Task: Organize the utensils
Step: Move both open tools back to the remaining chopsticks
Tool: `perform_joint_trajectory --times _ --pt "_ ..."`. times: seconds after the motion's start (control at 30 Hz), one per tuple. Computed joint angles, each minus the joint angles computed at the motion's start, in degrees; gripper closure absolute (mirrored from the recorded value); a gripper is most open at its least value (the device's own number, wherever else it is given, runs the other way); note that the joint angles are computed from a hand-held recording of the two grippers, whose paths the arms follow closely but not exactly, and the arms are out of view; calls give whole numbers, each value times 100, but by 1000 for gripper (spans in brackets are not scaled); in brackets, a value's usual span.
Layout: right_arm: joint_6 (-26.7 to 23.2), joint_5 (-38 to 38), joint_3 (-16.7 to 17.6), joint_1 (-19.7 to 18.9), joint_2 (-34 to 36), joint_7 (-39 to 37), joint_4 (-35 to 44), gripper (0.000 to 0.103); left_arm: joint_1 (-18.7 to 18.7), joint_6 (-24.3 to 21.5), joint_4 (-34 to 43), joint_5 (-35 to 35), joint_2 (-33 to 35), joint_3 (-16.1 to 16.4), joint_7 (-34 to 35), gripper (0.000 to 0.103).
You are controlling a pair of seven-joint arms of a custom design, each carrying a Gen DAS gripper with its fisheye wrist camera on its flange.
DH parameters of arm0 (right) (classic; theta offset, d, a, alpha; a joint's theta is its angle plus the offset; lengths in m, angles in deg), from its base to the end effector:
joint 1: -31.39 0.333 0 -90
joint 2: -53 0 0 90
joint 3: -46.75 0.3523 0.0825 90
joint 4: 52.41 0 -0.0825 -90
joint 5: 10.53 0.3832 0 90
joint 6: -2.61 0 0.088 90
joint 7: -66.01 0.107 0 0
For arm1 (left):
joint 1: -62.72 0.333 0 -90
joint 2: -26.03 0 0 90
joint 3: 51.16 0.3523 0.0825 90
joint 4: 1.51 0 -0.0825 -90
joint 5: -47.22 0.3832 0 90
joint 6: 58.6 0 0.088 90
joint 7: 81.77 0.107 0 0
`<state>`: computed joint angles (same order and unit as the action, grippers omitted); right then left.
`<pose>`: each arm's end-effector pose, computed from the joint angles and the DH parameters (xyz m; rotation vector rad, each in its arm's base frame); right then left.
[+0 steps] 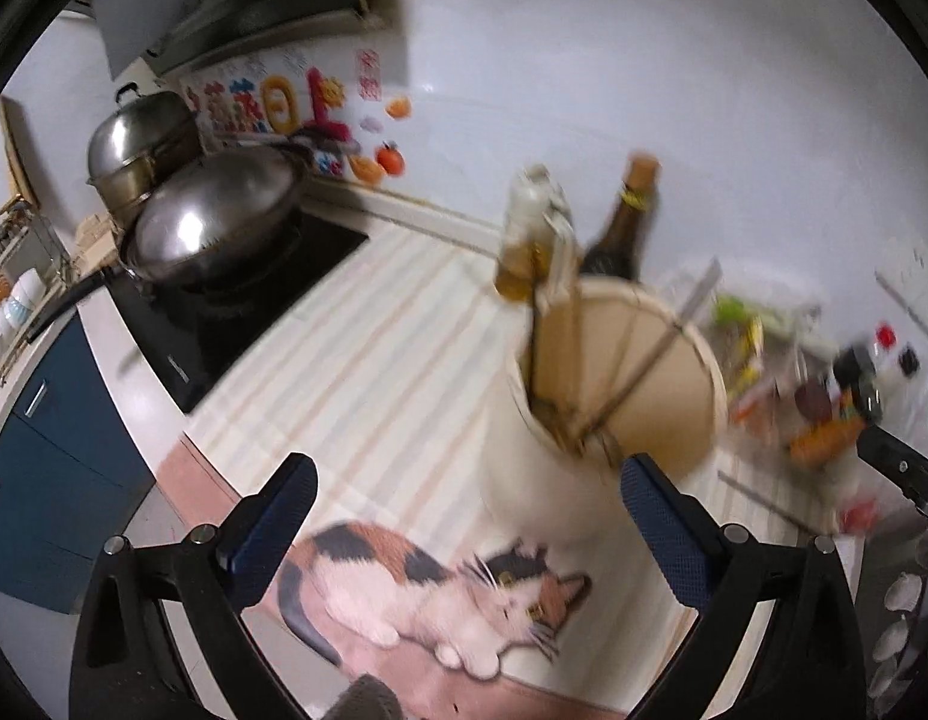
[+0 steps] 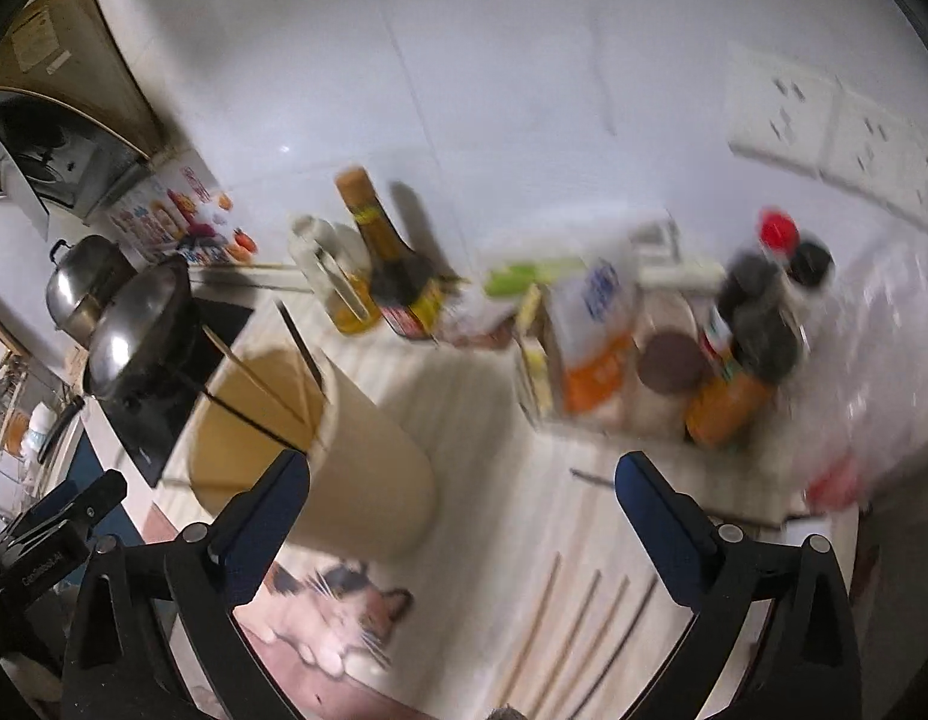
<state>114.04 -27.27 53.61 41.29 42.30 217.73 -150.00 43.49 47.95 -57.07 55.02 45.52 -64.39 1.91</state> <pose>0.4999 0.1386 0.7394 -1.1013 2.4760 -0.4907 0.5944 -0.3153 0.7751 -1.5003 2.3206 -0.6705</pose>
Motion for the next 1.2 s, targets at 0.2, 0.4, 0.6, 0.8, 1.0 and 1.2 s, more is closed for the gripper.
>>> perform_joint_trajectory --times 0.2,0.4,0.6,0.8,1.0,1.2 --pt "-291 197 128 -55 -747 464 -1167 0 -56 176 -1392 -115 -612 -188 246 0" --pt "-239 977 111 -144 -1301 750 -2304 29 -321 281 -2249 193 -809 -316 186 0" --pt "219 1972 -4 -305 -1649 987 -3485 55 -622 325 -2638 575 -703 -444 373 1" --pt "324 2037 67 -323 -1354 819 -3540 77 -800 192 -2618 572 -477 -511 581 7" --pt "113 1921 90 -256 -1450 826 -3687 98 -957 -43 -2352 366 -182 -581 834 23" --pt "-170 2118 16 -381 -2120 817 -4225 99 -1201 -195 -2073 338 151 -621 1040 39"
